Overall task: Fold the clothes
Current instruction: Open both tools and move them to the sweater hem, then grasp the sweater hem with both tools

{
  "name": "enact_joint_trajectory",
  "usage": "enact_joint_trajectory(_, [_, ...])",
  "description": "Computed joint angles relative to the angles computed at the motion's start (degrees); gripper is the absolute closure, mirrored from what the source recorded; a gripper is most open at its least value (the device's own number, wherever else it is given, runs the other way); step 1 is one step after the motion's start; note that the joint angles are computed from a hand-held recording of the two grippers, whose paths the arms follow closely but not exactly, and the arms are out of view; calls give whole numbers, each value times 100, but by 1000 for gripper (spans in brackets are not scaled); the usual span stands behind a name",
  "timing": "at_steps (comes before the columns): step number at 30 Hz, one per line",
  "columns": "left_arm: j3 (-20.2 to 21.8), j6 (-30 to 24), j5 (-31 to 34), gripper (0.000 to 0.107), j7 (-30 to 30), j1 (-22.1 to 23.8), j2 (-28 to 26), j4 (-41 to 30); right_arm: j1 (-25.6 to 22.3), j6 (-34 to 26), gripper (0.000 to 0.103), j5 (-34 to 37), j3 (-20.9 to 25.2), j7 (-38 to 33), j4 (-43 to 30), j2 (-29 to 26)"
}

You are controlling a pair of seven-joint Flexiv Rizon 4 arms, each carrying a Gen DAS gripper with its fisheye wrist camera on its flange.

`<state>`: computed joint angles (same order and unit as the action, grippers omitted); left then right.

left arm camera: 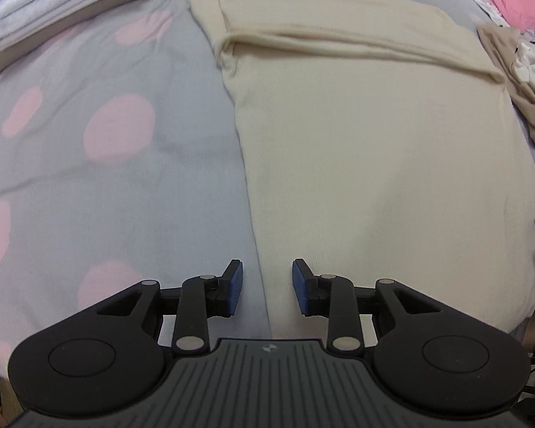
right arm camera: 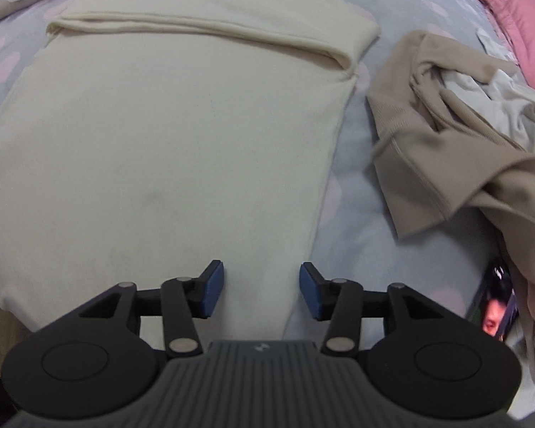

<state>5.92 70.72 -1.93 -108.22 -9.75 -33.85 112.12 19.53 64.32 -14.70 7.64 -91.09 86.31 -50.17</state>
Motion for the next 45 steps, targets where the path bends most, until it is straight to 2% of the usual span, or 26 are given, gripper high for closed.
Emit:
enact_joint_trajectory(2, [-60, -14, -42, 77, -34, -18, 53, 138, 33, -71, 49, 5, -61, 111, 134, 79])
enact_joint_trajectory(3, [-79, -25, -54, 77, -54, -35, 74, 196, 43, -75, 43, -7, -89, 149, 205, 106])
enact_joint_trajectory(4, [-37, -105, -29, 77, -126, -105, 90, 220, 93, -29, 36, -54, -168, 230, 292, 133])
enact_joint_trajectory(7, [129, -161, 154, 73, -409, -328, 142, 286, 61, 14, 30, -85, -197, 363, 476, 211])
enact_joint_trajectory(9, [188, -217, 269, 68, -551, -404, 165, 298, -47, -211, 26, 43, -73, 439, 407, 209])
enact_joint_trajectory(13, [193, -274, 421, 69, -700, -435, 174, 287, -303, -723, 27, 491, 251, 481, 146, 147])
enact_joint_trajectory(14, [152, -254, 420, 71, -693, -401, 173, 296, -299, -734, 28, 523, 251, 482, 141, 149])
enact_joint_trajectory(17, [-28, -119, 323, 86, -569, -243, 176, 369, -282, -573, 47, 530, 295, 296, 262, 215])
enact_joint_trajectory(18, [-97, -65, 270, 93, -493, -184, 172, 389, -269, -506, 58, 523, 306, 234, 314, 244])
enact_joint_trajectory(21, [-117, 33, 228, 101, -370, -174, 188, 423, -145, -189, 89, 395, 232, 127, 519, 332])
enact_joint_trajectory(22, [-129, 80, 214, 102, -325, -163, 204, 449, -64, -31, 93, 314, 150, 150, 611, 365])
enact_joint_trajectory(26, [-126, 381, 146, 103, -241, -141, 303, 619, -1, 324, 94, 192, 86, 215, 726, 416])
enact_joint_trajectory(30, [12, 970, 56, 103, -415, -195, 409, 779, 23, 756, 94, 138, -49, 456, 748, 445])
enact_joint_trajectory(36, [377, 1398, -20, 104, -581, -338, 270, 580, 467, 1337, 95, -333, -735, 1128, 739, 342])
enact_joint_trajectory(41, [906, 1292, 139, 104, -771, -799, -78, 153, 355, 1155, 94, -476, -606, 1279, 309, 42])
enact_joint_trajectory(45, [958, 1144, 172, 104, -880, -819, -247, -11, 364, 1115, 94, -566, -629, 1357, 104, -159])
